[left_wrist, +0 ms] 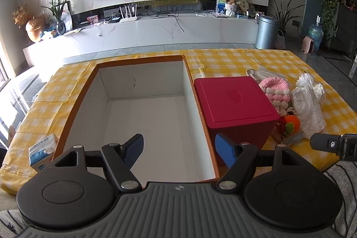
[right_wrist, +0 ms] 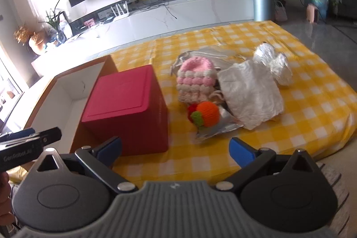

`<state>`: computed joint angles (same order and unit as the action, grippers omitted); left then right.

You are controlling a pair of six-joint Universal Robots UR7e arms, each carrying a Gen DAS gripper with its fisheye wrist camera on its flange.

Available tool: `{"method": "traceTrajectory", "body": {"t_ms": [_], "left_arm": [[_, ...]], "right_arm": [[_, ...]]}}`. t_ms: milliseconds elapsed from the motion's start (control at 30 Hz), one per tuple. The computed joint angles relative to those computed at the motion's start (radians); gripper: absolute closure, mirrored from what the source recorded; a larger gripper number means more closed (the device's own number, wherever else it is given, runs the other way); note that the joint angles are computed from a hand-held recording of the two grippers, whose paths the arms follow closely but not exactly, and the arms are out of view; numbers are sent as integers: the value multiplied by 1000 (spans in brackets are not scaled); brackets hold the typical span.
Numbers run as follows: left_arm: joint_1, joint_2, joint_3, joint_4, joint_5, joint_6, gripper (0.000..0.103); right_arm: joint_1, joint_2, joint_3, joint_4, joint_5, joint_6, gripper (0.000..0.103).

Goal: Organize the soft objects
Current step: 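Grasp the orange crocheted fruit with the right gripper while the left gripper reaches toward the pink hat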

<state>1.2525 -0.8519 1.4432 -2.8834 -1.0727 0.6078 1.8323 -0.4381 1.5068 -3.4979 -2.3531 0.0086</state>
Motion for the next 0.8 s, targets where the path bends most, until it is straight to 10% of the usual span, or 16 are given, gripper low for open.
{"method": "traceTrajectory", "body": {"t_ms": [300, 800], "left_arm": [[-27, 37, -44, 34, 14, 38, 17], [-48, 153, -183, 100, -12, 132, 16]], "right_arm": [[-110, -44, -62, 162, 131, 15, 3], [-166, 87, -283, 339, 85, -4, 44]]}}
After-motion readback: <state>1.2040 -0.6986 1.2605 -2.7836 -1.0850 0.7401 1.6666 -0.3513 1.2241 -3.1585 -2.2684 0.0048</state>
